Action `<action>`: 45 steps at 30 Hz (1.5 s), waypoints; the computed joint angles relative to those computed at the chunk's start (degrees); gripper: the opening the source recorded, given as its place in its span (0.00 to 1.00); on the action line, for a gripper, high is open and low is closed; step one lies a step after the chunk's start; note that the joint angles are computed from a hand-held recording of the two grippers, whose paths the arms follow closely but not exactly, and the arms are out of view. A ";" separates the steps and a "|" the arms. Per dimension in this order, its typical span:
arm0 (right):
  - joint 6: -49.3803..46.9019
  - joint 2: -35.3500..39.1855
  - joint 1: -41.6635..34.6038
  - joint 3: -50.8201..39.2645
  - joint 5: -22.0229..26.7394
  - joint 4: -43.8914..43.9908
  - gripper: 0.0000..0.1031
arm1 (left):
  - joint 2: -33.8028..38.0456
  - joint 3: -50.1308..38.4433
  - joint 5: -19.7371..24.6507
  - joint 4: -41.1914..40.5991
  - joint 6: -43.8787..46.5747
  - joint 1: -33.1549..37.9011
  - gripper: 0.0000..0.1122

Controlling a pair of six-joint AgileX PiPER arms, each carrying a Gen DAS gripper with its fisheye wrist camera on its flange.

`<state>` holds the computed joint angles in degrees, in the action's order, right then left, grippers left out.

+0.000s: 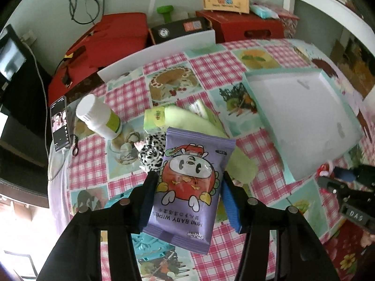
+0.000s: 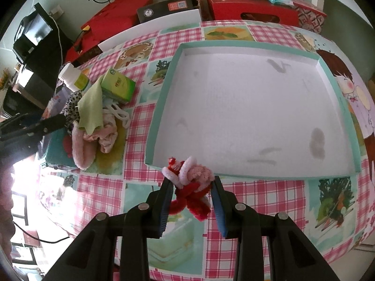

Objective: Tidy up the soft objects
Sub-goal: 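Lift and carry the wipes packet and the bow over the white tray with both grippers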

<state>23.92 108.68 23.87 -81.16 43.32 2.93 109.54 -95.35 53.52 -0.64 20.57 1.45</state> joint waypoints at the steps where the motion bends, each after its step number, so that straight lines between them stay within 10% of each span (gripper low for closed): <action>1: 0.01 -0.13 -0.08 0.15 -0.18 0.13 0.34 | -0.27 -0.21 0.15 -0.55 -0.42 0.19 0.49; 19: 4.79 -5.98 -7.04 7.64 -4.32 -2.63 0.34 | -6.26 4.32 -3.19 -3.22 -9.03 -8.67 0.49; 45: 2.98 -6.61 -21.04 11.66 -5.66 -3.43 0.34 | 9.26 -7.95 2.15 2.55 -18.16 -23.83 0.49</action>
